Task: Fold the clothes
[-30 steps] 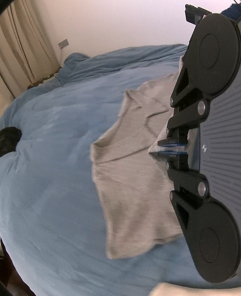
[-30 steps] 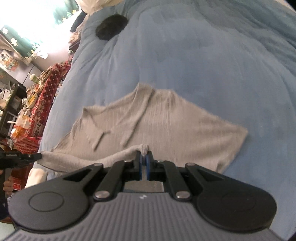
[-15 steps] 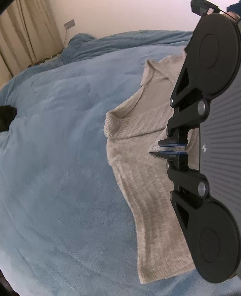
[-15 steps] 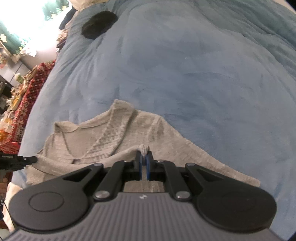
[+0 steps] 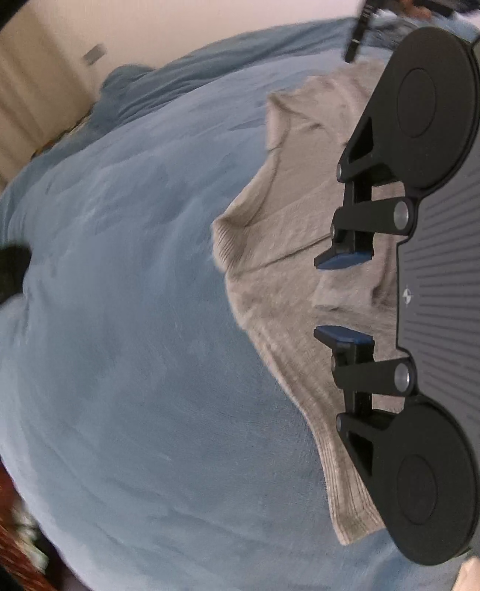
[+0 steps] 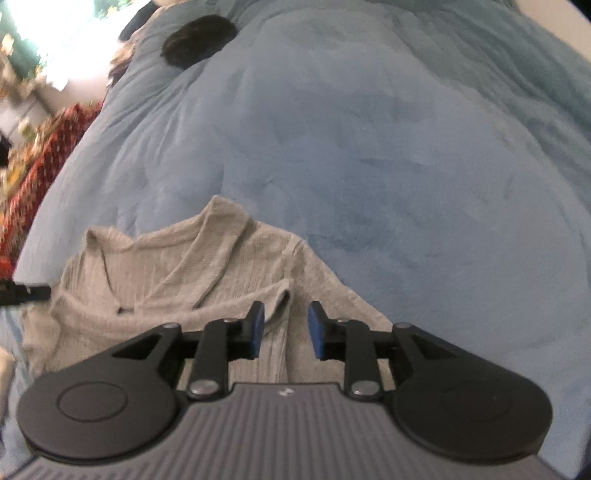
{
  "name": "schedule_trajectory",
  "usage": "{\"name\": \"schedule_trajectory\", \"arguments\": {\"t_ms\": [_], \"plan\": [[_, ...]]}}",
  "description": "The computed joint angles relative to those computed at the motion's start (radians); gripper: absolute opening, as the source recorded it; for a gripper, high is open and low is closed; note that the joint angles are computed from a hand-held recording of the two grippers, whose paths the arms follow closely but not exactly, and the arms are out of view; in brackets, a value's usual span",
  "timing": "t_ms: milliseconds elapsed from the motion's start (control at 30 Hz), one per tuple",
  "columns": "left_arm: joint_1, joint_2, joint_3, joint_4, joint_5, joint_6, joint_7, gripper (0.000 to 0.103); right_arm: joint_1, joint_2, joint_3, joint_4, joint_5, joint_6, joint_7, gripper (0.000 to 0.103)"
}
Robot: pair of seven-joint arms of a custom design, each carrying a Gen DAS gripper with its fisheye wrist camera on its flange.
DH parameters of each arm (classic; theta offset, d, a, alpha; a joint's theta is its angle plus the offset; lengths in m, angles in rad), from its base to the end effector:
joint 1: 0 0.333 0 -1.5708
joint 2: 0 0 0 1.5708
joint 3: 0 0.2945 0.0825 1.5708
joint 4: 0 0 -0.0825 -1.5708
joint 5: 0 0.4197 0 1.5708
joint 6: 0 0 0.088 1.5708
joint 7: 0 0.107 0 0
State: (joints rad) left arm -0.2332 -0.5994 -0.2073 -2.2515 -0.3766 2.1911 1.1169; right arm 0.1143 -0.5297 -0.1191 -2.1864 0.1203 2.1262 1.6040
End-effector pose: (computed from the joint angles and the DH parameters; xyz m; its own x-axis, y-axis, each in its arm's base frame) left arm 0.4049 -0.2244 0.6186 0.0592 -0.8946 0.4429 -0.9196 -0.2215 -0.3244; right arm 0.4755 -0.0064 0.6181 -0.0291 -0.9807 -0.1935 -0.8933 0.1124 -0.4351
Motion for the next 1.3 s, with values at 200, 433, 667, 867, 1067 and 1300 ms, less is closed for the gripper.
{"name": "schedule_trajectory", "arguments": {"t_ms": [200, 433, 667, 867, 1067, 1300], "plan": [[-0.052, 0.049, -0.044, 0.095, 0.051, -0.148, 0.092, 0.019, 0.064, -0.036, 0.028, -0.009, 0.005, -0.081, -0.1, 0.023], [-0.11, 0.049, -0.123, 0.031, 0.137, -0.024, 0.204, 0.013, 0.128, -0.054, 0.11, -0.105, -0.112, 0.031, -0.212, 0.024], [-0.158, 0.082, -0.136, 0.008, 0.232, 0.052, 0.35, 0.013, 0.205, -0.068, 0.137, -0.179, -0.258, 0.13, -0.451, 0.027], [-0.169, 0.104, -0.099, 0.021, 0.184, 0.041, 0.43, 0.008, 0.215, -0.043, 0.125, -0.16, -0.22, 0.101, -0.5, 0.024], [-0.126, 0.098, -0.14, 0.02, 0.265, 0.064, 0.396, 0.008, 0.186, -0.025, 0.147, -0.166, -0.282, 0.179, -0.485, 0.024], [-0.075, 0.142, -0.161, 0.058, 0.367, 0.149, 0.315, 0.008, 0.157, 0.021, 0.149, -0.132, -0.33, 0.261, -0.454, 0.024]]}}
